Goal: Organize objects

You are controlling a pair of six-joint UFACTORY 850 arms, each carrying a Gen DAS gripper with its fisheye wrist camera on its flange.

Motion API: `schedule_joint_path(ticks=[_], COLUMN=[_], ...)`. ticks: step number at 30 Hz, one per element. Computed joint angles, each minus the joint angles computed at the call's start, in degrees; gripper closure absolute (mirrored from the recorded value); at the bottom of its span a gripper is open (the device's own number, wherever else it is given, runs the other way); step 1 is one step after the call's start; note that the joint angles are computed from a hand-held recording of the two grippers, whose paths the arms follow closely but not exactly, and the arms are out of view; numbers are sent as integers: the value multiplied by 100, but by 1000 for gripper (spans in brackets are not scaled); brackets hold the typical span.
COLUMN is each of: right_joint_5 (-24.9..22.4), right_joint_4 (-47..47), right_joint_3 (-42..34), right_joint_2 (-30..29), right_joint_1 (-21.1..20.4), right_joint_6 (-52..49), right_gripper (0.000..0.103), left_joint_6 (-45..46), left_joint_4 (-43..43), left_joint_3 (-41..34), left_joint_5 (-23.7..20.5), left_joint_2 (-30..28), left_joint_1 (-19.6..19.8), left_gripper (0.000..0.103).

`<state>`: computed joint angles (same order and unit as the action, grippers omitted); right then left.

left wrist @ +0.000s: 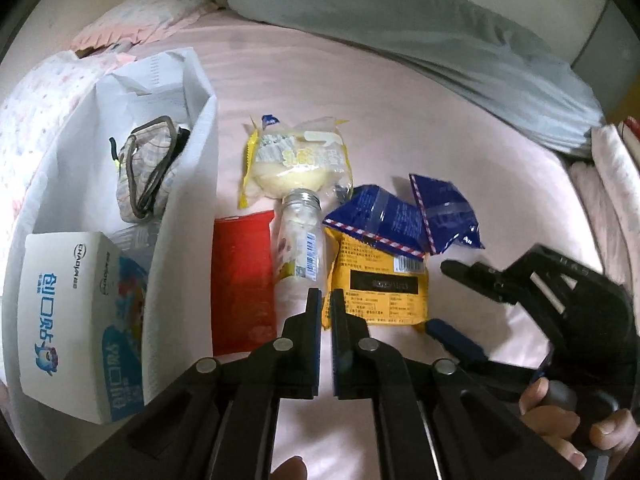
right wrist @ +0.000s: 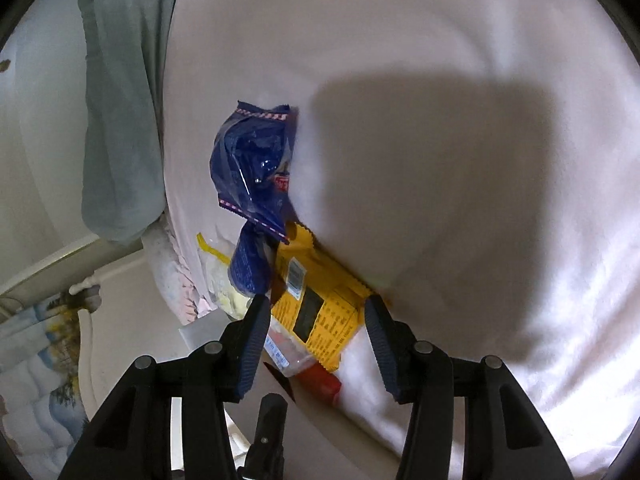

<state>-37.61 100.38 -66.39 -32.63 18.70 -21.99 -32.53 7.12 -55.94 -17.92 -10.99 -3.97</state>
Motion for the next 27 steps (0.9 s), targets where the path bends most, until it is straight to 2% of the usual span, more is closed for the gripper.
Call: schedule_joint_path(ticks=[2,3,4,9,11,13,16,19,22,24,27], right_joint_5=[366,503,543,563,475,374,-133,-206,-156,-212,-219], right_joint_4=[-457,-835,-998,-1123,-924,-809,-203,-56,-135,-158,-202], right_joint_3=[-138,-227,-272,-505,-625,-622,-512,-460,-498,-395,-493], right_joint_2=[6,-18,-40,-228,-352,-361,-450,-440,-437,-372,-444], right_joint_1=[70,99,112,158,187,186,101,66,108,46,52], right_joint_6=[289,604,738,642,267,198,-7,-6,63,17,96], right_gripper=[55,54,54,54,54,54,54,56,56,56,57], left_joint_6=[24,109,154,928,1187,1029,37,-550,-474,15,263], left_joint_4=[3,-85,-138,-962,-1286,-1181,-128,661,598,61,-349], left_joint_3=[-101,-130,-127,-146,-141,-148,-212,-340,-406,-502,-402], left_joint_5=[-137,-156,-181,-177,-165,-143,-205,-386,-318,-341,27], left_joint_2=[-60,-87,-81,-118,-115,-105,-163,-359,-502,-678,-710], left_joint_1=[-36,-42,-36,22,52,49,-32,-121,-148,-113,-9], left_gripper=[95,89,79,70,70,70,70,71,75,76,75])
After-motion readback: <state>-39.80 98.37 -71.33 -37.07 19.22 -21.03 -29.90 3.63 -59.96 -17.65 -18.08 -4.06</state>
